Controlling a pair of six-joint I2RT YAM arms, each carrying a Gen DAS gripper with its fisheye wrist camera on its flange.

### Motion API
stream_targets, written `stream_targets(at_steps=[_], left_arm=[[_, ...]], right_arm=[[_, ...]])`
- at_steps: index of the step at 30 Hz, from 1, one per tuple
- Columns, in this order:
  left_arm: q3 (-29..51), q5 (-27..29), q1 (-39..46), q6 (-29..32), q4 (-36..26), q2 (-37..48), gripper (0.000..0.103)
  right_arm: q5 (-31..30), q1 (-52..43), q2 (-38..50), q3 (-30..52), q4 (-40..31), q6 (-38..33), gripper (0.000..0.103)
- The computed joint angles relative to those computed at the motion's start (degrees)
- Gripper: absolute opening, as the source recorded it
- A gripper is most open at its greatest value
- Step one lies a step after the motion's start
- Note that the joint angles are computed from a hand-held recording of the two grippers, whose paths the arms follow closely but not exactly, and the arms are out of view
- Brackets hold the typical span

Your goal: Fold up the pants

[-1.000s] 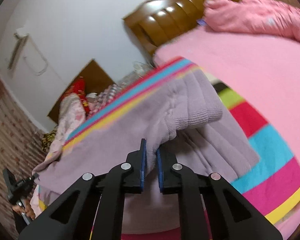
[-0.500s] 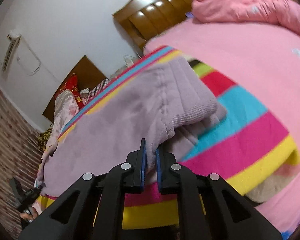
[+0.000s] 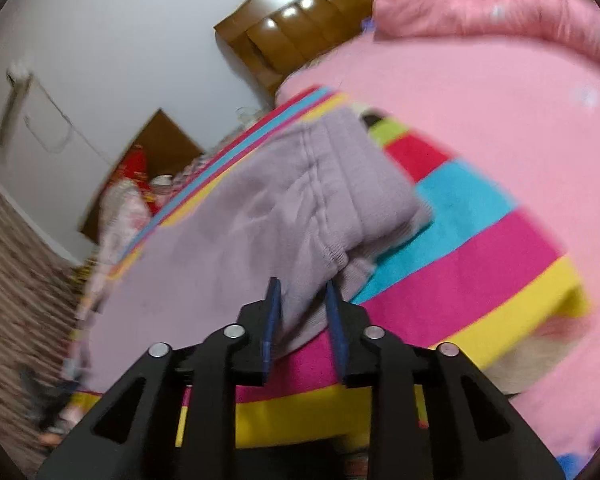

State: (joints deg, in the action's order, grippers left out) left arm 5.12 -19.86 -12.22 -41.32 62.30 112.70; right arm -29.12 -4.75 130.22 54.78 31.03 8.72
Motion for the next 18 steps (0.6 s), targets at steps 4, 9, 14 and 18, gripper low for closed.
stream_targets(at_steps=[4, 9, 14, 18], left_arm=[[0.2, -10.3, -9.1, 1.1, -11.3, -14.4, 0.07], [12.3, -10.1, -16.0, 9.2, -18.1, -7.8, 0.077], [21.7, 0.2, -11.4, 9.7, -20.6, 6.5, 0.077], [19.4, 3.1, -9.9, 11.7, -19.5, 5.4, 0.081]], right_arm=[[5.6, 6.3, -6.7, -7.3, 7.4, -6.2, 0.026], [8.6, 17.1, -4.7, -3.8, 4.5, -9.6, 0.036], [12.9, 21.6, 1.5, 1.2, -1.1, -12.3, 0.041], [10.6, 20.3, 0.0, 0.1, -1.8, -14.0, 0.041]])
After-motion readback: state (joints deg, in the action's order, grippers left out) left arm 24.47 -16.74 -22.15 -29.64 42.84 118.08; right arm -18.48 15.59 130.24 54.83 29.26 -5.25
